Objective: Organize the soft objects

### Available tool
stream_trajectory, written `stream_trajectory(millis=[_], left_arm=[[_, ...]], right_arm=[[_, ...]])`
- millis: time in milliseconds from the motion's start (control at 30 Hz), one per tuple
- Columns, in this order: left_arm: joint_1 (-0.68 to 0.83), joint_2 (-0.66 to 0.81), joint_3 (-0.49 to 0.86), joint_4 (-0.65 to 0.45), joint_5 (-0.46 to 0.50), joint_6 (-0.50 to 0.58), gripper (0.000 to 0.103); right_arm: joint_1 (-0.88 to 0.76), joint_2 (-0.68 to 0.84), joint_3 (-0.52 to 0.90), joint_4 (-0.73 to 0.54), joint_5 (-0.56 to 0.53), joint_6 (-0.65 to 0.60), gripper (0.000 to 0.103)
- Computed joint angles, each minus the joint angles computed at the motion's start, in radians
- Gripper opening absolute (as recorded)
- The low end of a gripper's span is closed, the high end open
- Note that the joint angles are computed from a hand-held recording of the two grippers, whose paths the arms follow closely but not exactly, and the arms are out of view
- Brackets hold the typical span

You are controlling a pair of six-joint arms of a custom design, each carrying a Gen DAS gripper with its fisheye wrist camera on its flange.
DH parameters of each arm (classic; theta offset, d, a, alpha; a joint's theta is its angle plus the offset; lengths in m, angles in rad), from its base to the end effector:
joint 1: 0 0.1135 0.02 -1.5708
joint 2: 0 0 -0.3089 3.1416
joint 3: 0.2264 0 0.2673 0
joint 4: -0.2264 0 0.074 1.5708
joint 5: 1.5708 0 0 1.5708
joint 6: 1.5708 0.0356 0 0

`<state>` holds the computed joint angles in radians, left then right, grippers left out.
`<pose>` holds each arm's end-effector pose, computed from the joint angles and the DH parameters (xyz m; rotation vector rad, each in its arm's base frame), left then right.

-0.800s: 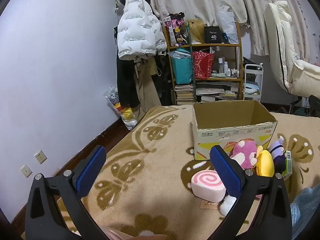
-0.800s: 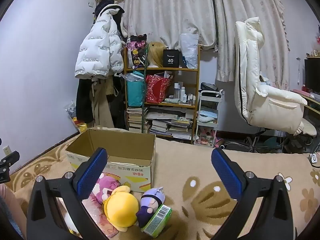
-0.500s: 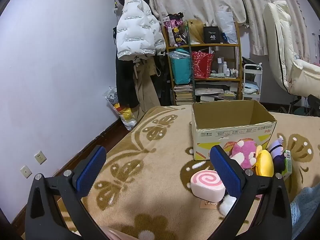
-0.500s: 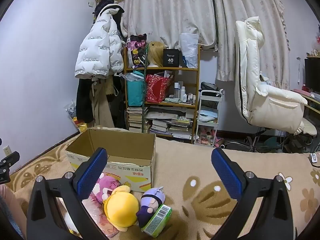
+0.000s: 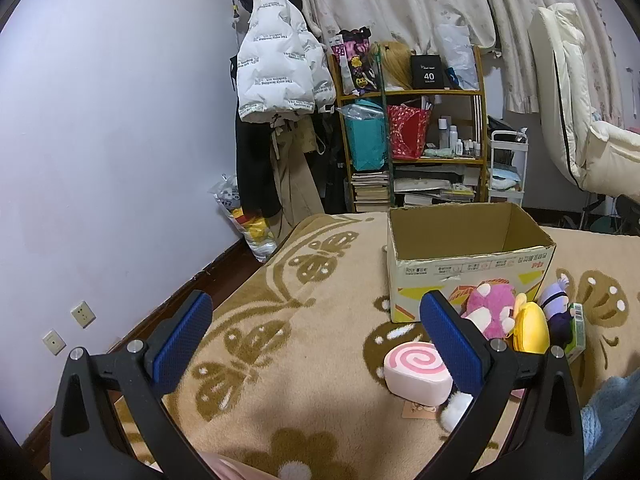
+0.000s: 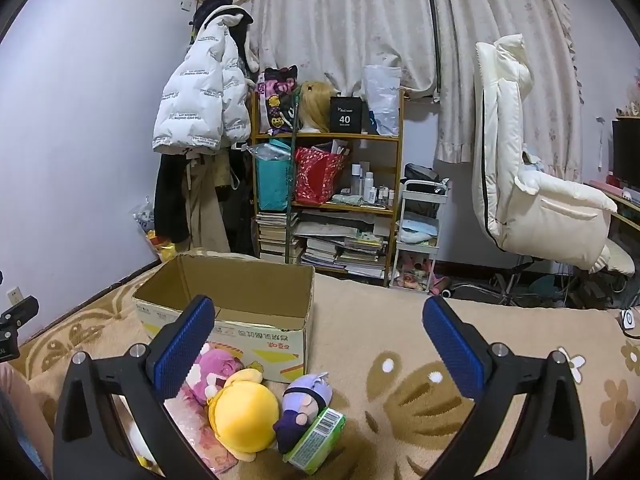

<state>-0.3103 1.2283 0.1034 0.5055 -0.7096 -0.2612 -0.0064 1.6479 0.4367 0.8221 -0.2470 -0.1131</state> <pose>0.1642 -0.0283 0.1367 -0.3353 2.0256 0.4240 0.2921 0.0068 0.1576 -0.2653 1.9328 0.1630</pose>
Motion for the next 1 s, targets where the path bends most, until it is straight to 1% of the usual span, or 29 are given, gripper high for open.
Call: stream_trajectory(millis=[367,800,900,933,967,1000], left_arm=[[0.016,0.033,-0.007,0.044,0.011,0.009,0.103],[0.012,0.037,-0.005,0.04,0.007,0.007,0.103],[0.014,0.049,-0.004,0.052,0.008,0.009,0.103],[0.021,0.063,-0.008,0.072,0.013,0.015,0.103],[0.016,0.049,-0.004,0.052,0.01,0.01,0.103],[0.021,0.058,-0.007,0.065,0.014,0.013,0.103]], right_arm=[[0.003,-0.002,0.0,-0.004,0.005,-0.001,0.103],[0.004,-0.002,0.001,-0.007,0.005,-0.003,0.103],[0.005,-0.002,0.001,-0.007,0.006,-0.004,0.103],[0.004,-0.002,0.001,-0.008,0.006,-0.004,0.103],[0.005,-0.002,0.001,-0.007,0.008,-0.004,0.103],[0.004,-0.001,0.001,-0.007,0.006,-0.003,0.103]])
